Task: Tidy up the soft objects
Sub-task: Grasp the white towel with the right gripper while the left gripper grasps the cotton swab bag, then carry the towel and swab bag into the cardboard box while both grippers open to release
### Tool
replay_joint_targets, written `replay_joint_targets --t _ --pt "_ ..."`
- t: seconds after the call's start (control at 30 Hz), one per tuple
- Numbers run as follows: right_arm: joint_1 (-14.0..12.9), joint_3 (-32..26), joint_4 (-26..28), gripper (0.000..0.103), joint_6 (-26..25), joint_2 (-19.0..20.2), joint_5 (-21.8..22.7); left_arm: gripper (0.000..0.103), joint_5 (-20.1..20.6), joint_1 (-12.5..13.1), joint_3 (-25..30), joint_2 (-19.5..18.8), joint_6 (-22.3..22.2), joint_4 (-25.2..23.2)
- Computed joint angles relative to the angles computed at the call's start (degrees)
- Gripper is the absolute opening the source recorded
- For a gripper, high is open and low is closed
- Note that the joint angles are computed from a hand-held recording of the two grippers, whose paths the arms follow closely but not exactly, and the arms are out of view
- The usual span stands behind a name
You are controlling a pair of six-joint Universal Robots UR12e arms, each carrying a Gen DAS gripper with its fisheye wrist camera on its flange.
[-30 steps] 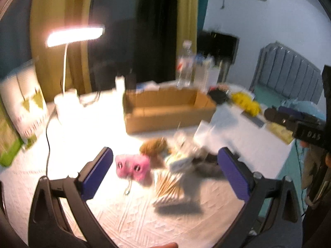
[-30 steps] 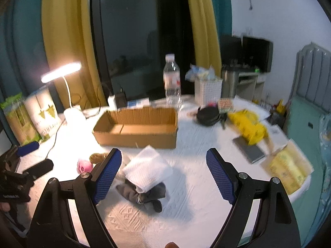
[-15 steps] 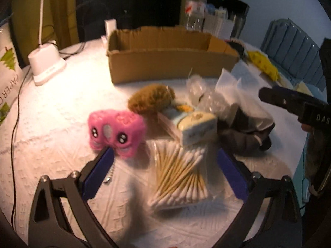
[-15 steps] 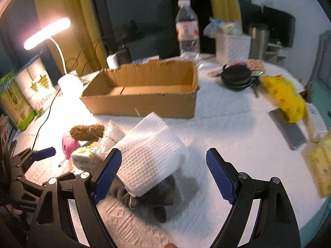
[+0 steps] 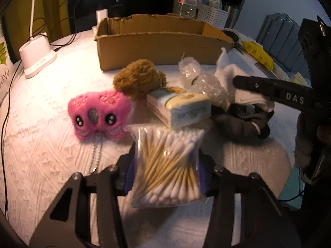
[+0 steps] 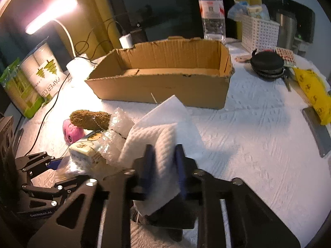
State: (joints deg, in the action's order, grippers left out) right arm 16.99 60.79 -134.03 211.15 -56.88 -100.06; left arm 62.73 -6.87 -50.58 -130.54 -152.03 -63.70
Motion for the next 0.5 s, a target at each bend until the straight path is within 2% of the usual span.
replay_joint_targets --t 0.27,0.5 --pt "0.75 2.34 -4.54 0.014 -0.77 -2.75 -4.45 0.048 -4.33 0.96 -2.92 2.57 -1.09 4.6" --pt "0.56 3.41 -8.15 0.014 -1.52 -4.5 -8.06 0.048 -7.17 1.47 -0.45 2.05 -3.51 6.98"
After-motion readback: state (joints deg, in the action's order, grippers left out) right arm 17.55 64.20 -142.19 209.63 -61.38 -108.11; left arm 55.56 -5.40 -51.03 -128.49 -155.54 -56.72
